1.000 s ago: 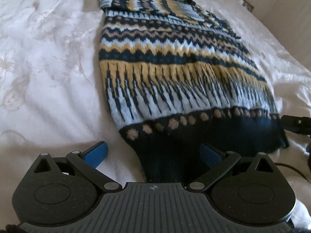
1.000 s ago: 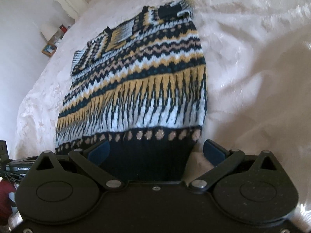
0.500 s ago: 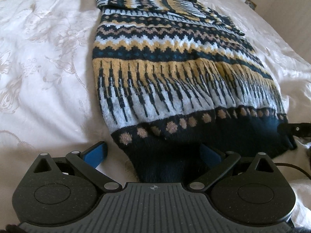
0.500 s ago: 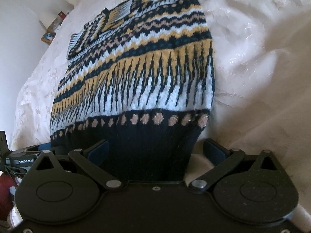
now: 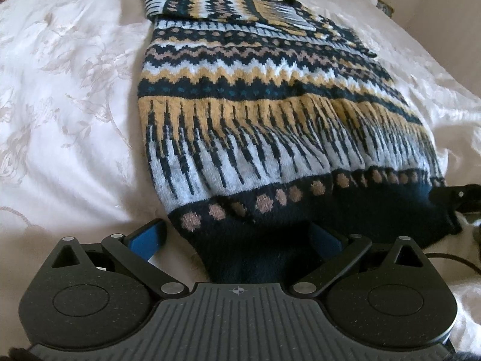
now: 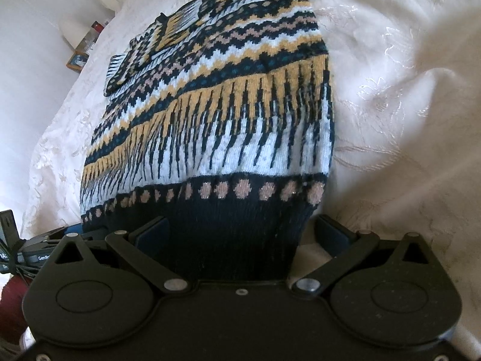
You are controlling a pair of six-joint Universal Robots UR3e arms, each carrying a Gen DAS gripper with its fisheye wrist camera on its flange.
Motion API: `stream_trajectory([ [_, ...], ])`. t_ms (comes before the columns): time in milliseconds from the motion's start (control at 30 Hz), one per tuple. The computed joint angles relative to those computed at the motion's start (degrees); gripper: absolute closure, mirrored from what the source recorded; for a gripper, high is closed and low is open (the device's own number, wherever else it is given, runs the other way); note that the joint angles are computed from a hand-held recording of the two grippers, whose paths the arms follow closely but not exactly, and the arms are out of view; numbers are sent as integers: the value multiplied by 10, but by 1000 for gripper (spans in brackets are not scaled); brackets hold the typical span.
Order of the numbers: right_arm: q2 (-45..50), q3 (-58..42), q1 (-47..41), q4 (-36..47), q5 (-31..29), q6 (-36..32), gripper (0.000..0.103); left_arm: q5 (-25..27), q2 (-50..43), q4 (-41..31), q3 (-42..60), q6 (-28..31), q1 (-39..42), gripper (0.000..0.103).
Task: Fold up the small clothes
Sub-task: 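Position both grippers at the ribbed hem of the sweater, then grasp the hem with both grippers and lift it toward the collar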
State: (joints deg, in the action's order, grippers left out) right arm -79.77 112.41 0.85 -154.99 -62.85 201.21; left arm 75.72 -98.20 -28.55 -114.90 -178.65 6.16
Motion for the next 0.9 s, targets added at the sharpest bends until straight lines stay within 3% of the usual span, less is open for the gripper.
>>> stream_trajectory([
  [233, -1, 2, -1, -4, 3, 5, 0, -25, 45, -32, -24, -5, 14, 28],
  [533, -1, 5, -3, -10, 8, 10, 0, -59, 66, -33, -48, -29, 39, 41],
  [733, -8, 13, -7, -12, 13, 8, 1, -79, 78, -1, -75, -56, 63, 83],
  [767, -8, 10, -3, -11, 4, 11, 8, -85, 81, 5, -81, -60, 69, 87],
  [833, -16, 10, 5, -11, -24, 20, 38, -100, 88, 18, -94, -69, 81, 90],
  [900, -25, 41, -18, -36, 13, 34, 87, -116, 95, 33, -104, -76, 92, 97],
])
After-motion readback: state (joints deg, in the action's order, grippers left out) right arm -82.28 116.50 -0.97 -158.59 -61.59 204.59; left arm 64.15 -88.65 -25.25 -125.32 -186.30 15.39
